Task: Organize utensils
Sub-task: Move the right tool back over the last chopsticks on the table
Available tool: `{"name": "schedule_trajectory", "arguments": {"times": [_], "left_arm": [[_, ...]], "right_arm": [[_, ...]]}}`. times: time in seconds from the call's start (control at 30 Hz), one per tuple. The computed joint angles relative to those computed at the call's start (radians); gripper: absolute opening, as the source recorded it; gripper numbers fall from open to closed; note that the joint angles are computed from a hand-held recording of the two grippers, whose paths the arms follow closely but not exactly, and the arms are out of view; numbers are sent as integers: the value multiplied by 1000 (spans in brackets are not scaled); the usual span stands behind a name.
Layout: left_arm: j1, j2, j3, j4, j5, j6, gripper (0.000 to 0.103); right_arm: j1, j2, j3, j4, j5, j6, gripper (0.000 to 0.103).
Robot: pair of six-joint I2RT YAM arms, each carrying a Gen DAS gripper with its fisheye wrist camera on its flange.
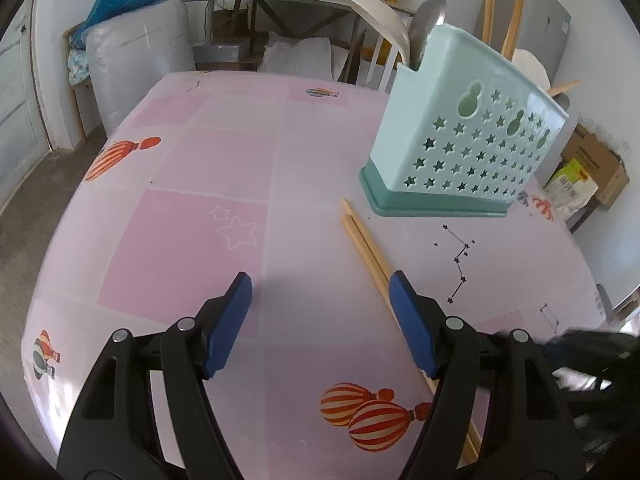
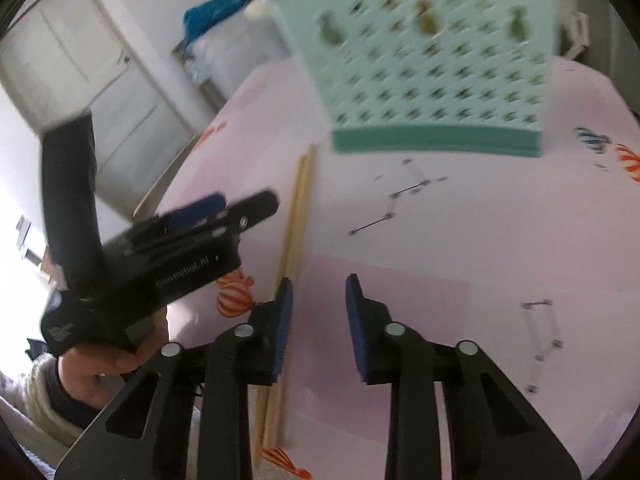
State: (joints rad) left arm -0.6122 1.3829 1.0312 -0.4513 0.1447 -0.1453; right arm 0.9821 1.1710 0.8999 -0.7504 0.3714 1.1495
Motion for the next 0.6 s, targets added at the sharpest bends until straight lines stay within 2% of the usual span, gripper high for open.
{"name": "schedule_trajectory", "arguments": {"times": [0.07,0.27,0.6], "left_arm": [[9,-1,-4,6,18,-3,67],[36,-5,-20,30,67,-14,67],[65,-15,-44,63,128,-40,67]], "right_arm": [[-15,33,1,35,-19,-41,18],[-42,69,28,26,-36,-102,8],[-19,60,61,18,-30,-84,8]]}}
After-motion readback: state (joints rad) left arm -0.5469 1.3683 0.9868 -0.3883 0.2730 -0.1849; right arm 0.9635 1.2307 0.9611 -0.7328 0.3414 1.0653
